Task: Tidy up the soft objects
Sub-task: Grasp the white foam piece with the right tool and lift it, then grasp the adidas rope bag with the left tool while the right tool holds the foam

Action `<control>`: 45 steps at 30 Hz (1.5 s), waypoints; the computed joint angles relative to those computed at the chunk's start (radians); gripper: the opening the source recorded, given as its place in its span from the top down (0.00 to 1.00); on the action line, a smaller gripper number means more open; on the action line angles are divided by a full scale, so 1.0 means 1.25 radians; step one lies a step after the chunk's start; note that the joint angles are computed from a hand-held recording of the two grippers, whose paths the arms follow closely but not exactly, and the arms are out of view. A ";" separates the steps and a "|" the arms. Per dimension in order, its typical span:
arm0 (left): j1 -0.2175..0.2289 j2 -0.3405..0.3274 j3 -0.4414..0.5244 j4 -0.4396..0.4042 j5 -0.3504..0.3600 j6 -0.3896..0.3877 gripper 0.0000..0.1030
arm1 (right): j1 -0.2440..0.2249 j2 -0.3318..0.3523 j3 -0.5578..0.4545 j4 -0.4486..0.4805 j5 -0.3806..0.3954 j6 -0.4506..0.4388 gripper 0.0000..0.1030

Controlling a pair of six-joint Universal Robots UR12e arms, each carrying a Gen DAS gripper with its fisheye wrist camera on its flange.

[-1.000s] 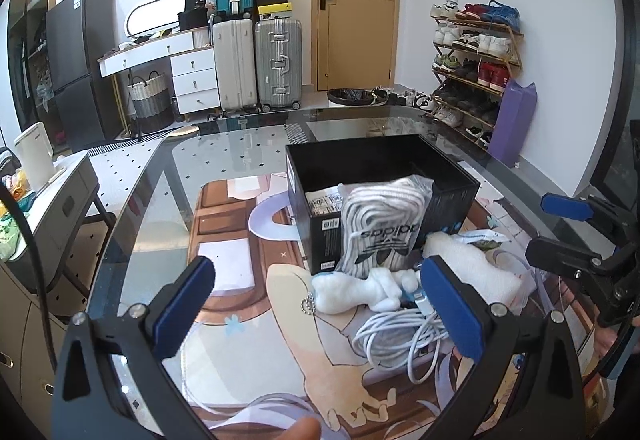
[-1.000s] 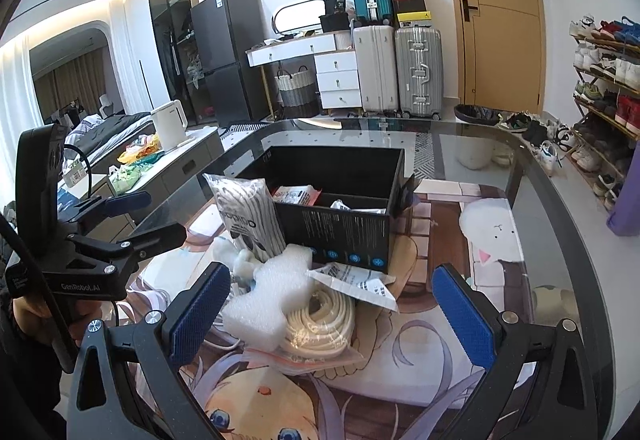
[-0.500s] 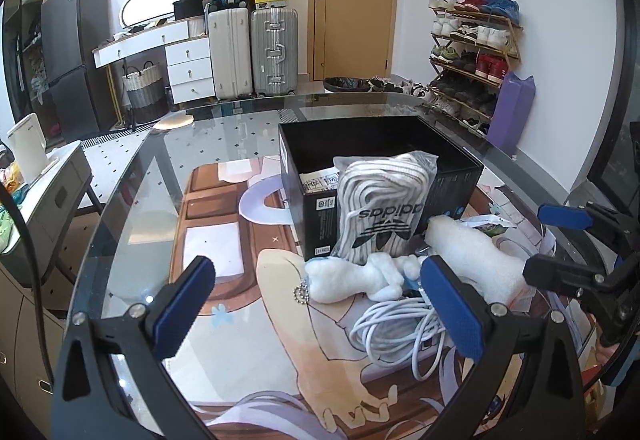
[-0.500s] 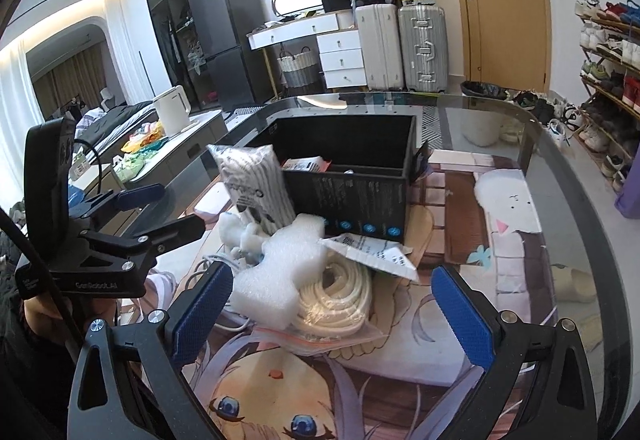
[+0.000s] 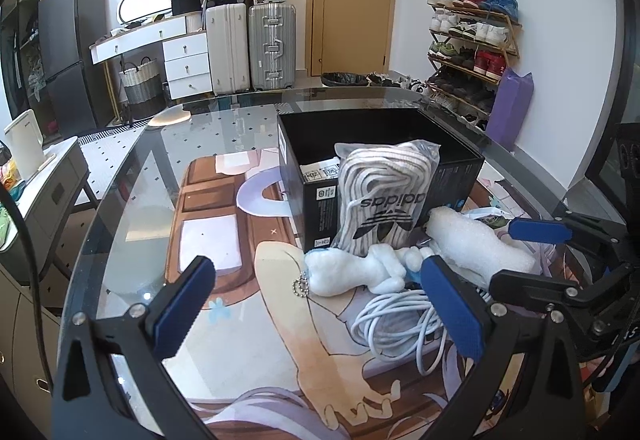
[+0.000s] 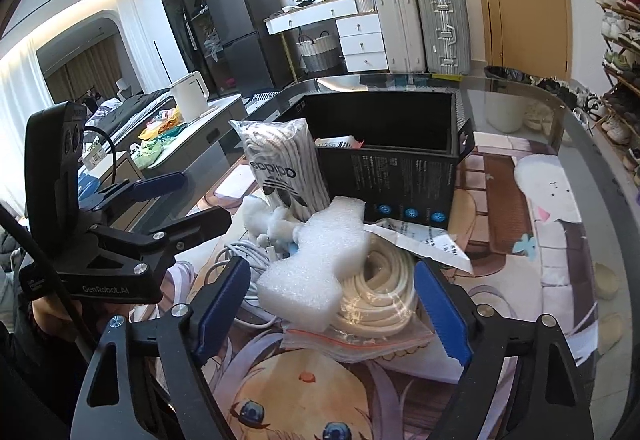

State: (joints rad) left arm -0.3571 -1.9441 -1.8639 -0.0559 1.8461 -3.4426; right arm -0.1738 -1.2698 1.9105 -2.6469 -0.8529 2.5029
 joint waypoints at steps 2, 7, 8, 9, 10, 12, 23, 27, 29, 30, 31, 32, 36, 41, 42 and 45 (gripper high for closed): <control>0.000 -0.001 0.001 -0.003 0.001 0.003 0.00 | 0.003 0.003 -0.003 0.006 -0.001 -0.002 0.20; 0.002 -0.002 0.002 -0.009 -0.007 0.003 0.00 | 0.010 0.013 -0.015 0.015 -0.005 0.006 0.26; 0.003 -0.003 0.003 -0.009 -0.008 0.003 0.00 | 0.011 0.014 -0.016 0.015 -0.005 0.007 0.26; 0.003 -0.003 0.003 -0.011 -0.007 0.003 0.00 | 0.011 0.016 -0.017 0.015 -0.005 0.010 0.29; 0.003 -0.003 0.003 -0.012 -0.008 0.004 0.00 | 0.012 0.017 -0.019 0.014 -0.006 0.013 0.32; 0.005 -0.002 0.002 -0.012 -0.011 0.002 0.00 | 0.015 0.021 -0.024 0.018 -0.008 0.016 0.37; 0.011 -0.005 0.000 -0.009 -0.018 -0.016 0.00 | 0.015 0.016 -0.009 -0.014 -0.014 0.006 0.65; 0.013 -0.005 0.001 -0.012 -0.017 -0.024 0.00 | 0.009 0.011 0.003 -0.044 -0.002 0.003 0.65; 0.013 -0.005 0.001 -0.010 -0.016 -0.027 0.00 | 0.005 0.006 0.010 -0.058 0.014 0.001 0.65; 0.013 -0.005 0.000 -0.009 -0.015 -0.028 0.00 | 0.003 0.004 0.012 -0.063 0.022 0.000 0.65; 0.014 -0.005 0.000 -0.008 -0.014 -0.029 0.00 | 0.002 0.002 0.015 -0.069 0.026 -0.001 0.65; 0.015 -0.005 0.000 -0.008 -0.015 -0.030 0.00 | -0.001 -0.001 0.019 -0.078 0.032 0.001 0.65; 0.017 -0.005 0.000 -0.009 -0.014 -0.036 0.00 | -0.011 -0.011 0.028 -0.110 0.063 0.014 0.65; 0.014 -0.008 0.009 -0.014 0.000 -0.039 0.00 | -0.023 -0.019 0.034 -0.155 0.091 0.045 0.65; 0.013 -0.009 0.011 -0.014 0.002 -0.038 0.00 | -0.024 -0.019 0.034 -0.164 0.091 0.051 0.65; 0.008 -0.014 0.020 -0.016 0.012 -0.031 0.00 | -0.026 -0.020 0.033 -0.176 0.086 0.062 0.65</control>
State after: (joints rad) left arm -0.3467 -1.9622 -1.8388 -0.0762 1.8609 -3.4816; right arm -0.2064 -1.2944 1.9521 -2.8673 -0.7455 2.5808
